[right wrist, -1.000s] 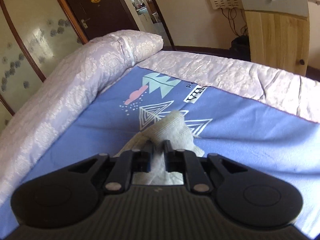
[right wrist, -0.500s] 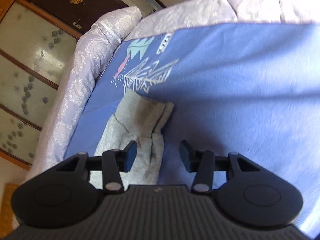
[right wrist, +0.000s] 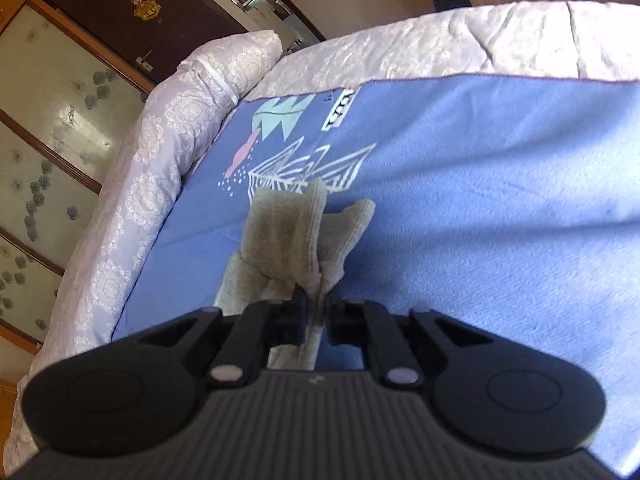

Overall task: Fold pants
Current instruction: 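Grasp the waistband edge with the left gripper while the right gripper holds the cuff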

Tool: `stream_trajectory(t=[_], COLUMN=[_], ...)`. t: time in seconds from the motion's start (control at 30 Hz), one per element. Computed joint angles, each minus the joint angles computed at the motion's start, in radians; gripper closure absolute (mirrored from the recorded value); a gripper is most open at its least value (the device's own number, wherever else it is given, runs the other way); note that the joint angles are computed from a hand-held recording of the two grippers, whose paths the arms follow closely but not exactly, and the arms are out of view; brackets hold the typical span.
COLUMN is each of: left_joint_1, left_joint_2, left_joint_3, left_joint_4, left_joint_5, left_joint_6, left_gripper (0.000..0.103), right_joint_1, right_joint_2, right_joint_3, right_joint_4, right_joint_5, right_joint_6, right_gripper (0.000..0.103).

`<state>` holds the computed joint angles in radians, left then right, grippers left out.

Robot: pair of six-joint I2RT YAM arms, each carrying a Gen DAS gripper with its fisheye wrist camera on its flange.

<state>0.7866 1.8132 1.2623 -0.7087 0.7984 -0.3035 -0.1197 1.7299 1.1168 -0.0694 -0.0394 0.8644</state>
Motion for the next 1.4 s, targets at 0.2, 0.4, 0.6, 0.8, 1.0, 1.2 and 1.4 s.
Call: stream_trajectory(t=[0.2, 0.4, 0.6, 0.8, 1.0, 1.2, 1.4], left_joint_1=[0.065, 0.261, 0.492, 0.628, 0.46, 0.135, 0.205], left_joint_2=[-0.087, -0.123, -0.137, -0.23, -0.433, -0.574, -0.584], left_joint_3=[0.173, 0.152, -0.104, -0.247, -0.365, -0.555, -0.499], left_joint_4=[-0.257, -0.564, -0.653, -0.738, -0.749, -0.608, -0.779], left_joint_5=[0.018, 0.026, -0.16, -0.184, -0.07, -0.085, -0.126], left_joint_6=[0.1, 0.438, 0.766, 0.962, 0.972, 0.737, 0.937], left_gripper=[0.095, 0.095, 0.071, 0.054, 0.021, 0.075, 0.096], right_joint_1=[0.014, -0.086, -0.447, -0.938, -0.975, -0.913, -0.883], right_joint_2=[-0.15, -0.478, -0.882, -0.916, -1.001, -0.997, -0.944], right_joint_3=[0.125, -0.011, -0.339, -0.617, -0.665, -0.698, -0.678], right_joint_4=[-0.319, -0.531, -0.744, -0.782, -0.783, -0.651, -0.602], right_joint_5=[0.036, -0.047, -0.286, -0.656, -0.772, -0.757, -0.687], right_joint_6=[-0.083, -0.213, -0.461, -0.638, -0.619, -0.567, -0.6], right_gripper=[0.092, 0.092, 0.092, 0.086, 0.058, 0.058, 0.093])
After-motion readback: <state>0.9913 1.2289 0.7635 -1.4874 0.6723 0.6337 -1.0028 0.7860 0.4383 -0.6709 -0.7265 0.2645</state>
